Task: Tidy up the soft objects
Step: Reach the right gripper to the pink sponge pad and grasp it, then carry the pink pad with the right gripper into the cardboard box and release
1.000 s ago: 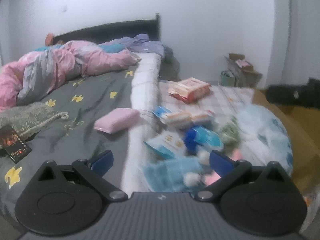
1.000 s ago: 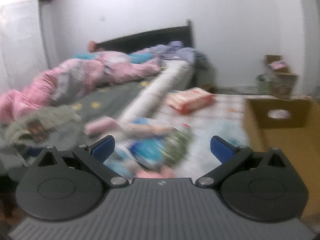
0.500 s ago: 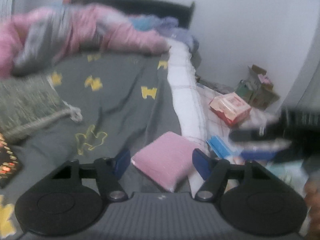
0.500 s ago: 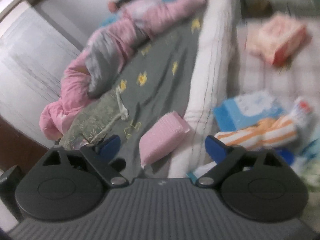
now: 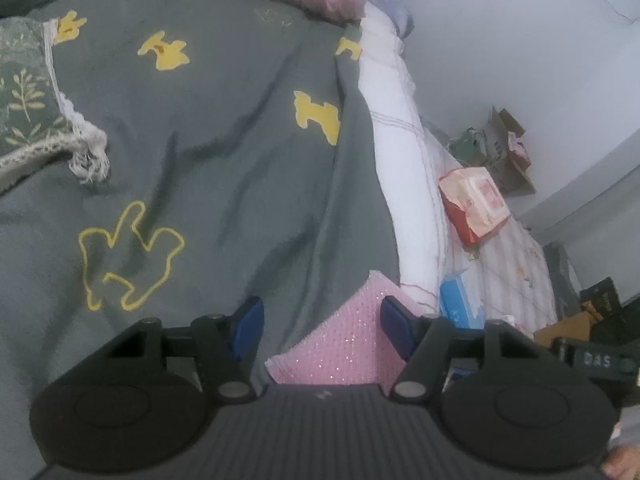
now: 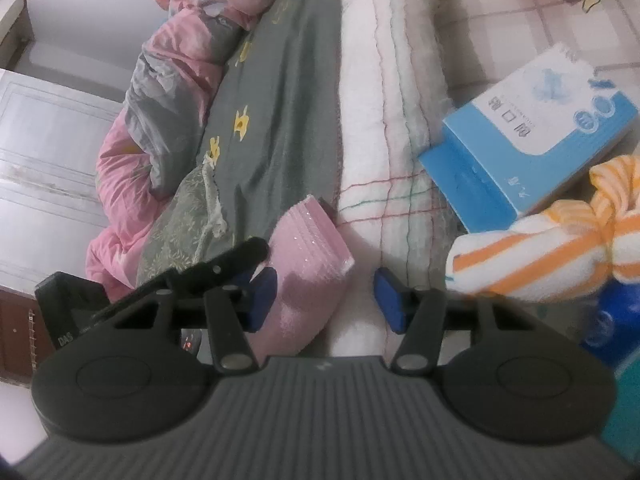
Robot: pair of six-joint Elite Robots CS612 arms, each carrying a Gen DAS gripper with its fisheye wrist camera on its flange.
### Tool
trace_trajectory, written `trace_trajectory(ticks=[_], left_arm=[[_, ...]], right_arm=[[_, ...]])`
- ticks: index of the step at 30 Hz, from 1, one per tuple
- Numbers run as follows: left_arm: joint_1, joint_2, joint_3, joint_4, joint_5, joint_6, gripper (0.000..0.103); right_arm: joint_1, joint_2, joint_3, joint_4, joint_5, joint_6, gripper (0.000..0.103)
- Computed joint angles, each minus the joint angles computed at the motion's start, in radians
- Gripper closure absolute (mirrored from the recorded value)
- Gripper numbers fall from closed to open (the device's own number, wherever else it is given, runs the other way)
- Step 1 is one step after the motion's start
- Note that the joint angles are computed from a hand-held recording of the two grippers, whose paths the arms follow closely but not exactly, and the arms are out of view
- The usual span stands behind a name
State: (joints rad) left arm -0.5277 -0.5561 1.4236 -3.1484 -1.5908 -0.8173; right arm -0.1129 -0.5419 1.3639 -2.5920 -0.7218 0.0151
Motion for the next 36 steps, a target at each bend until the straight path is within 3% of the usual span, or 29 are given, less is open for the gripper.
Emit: trace_trajectory(ticks=[3, 6, 10, 15, 21, 24, 29, 36], left_arm=[[0.004, 0.001, 0.008, -0.025, -0.051, -0.002, 0.038], [-0.007, -0.014, 0.027, -0.024, -0.05, 0.033, 0.04], [-0.033, -0.047, 0.063, -0.022, 0.005, 0.065, 0.045], [-0.066, -0.1, 0.132, -0.067, 0.072, 0.04, 0.047], [-0.121, -0.172, 0.204, -0.144, 0.132, 0.041, 0.047], [-0.157, -0.193, 0.203, -0.148, 0.162, 0.066, 0.047], [-0.202, -0.174, 0.127, -0.142, 0.127, 0.099, 0.047], [-0.255, -0.044, -0.146, -0.024, -0.034, 0.202, 0.047]], right_arm=[[0.005, 0.005, -0.008, -0.005, 0.002, -0.016, 0.051], [0.006, 0.007, -0.008, -0.008, 0.007, -0.027, 0.052], [0.002, 0.002, -0.003, -0.006, 0.029, -0.038, 0.063], [-0.003, -0.03, 0.038, -0.038, 0.059, -0.073, 0.064], [-0.033, -0.108, 0.122, -0.072, 0.132, -0.134, 0.064], [-0.065, -0.154, 0.175, -0.106, 0.171, -0.155, 0.064], [-0.155, -0.225, 0.269, -0.158, 0.222, -0.168, 0.064], [-0.317, -0.273, 0.349, -0.3, 0.207, -0.072, 0.064]])
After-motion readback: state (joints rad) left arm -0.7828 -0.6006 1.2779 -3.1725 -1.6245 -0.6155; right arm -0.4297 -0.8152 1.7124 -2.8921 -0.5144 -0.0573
